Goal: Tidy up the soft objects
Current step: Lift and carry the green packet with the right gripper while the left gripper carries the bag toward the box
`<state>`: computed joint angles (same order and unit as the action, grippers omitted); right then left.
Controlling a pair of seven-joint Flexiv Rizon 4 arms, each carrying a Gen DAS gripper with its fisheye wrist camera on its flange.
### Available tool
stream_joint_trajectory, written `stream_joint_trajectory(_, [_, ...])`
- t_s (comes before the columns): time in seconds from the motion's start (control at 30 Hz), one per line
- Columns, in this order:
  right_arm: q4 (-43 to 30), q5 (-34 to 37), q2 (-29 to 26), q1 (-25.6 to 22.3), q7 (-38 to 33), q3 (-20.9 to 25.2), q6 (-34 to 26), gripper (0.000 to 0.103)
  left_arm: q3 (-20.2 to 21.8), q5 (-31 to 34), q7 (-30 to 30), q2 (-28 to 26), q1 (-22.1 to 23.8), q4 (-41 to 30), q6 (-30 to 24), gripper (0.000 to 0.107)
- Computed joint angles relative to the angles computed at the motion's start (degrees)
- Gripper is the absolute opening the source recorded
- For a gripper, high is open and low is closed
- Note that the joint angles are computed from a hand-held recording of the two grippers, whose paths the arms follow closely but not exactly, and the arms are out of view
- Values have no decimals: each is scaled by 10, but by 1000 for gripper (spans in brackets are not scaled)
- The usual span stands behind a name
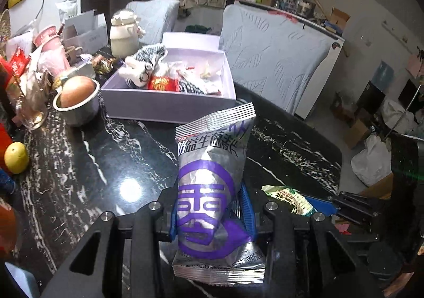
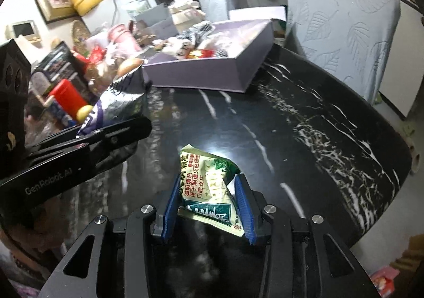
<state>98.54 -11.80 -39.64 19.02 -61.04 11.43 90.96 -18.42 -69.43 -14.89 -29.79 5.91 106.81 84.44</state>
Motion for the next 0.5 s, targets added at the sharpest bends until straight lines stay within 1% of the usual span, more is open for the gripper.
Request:
stream_joint_trajectory(0.07, [12,1,10,10,2,-9,16,40,-14,-33,30,11,8,6,4,37])
stream_joint_trajectory(0.1, [17,0,15,15,3,-14,23,40,-22,-64,59,18,10,9,8,37])
stream_joint_trajectory(0.2, [35,-2,32,35,9,-36,49,40,-24,-137,121,31,-2,5,22,37])
stream_joint_trajectory(0.27, [42,-5,42,48,11,-53,63,40,-16,-160,140,37,-11,-1,17,37])
stream_joint_trajectory(0.4, [45,-14,55,68,11,-80,79,40,2,-228,200,45,-36,-23,21,37])
stream_joint_trajectory(0.5, [41,-18,61,78,9,-95,84,40,21,-257,223,48,-55,-40,18,37])
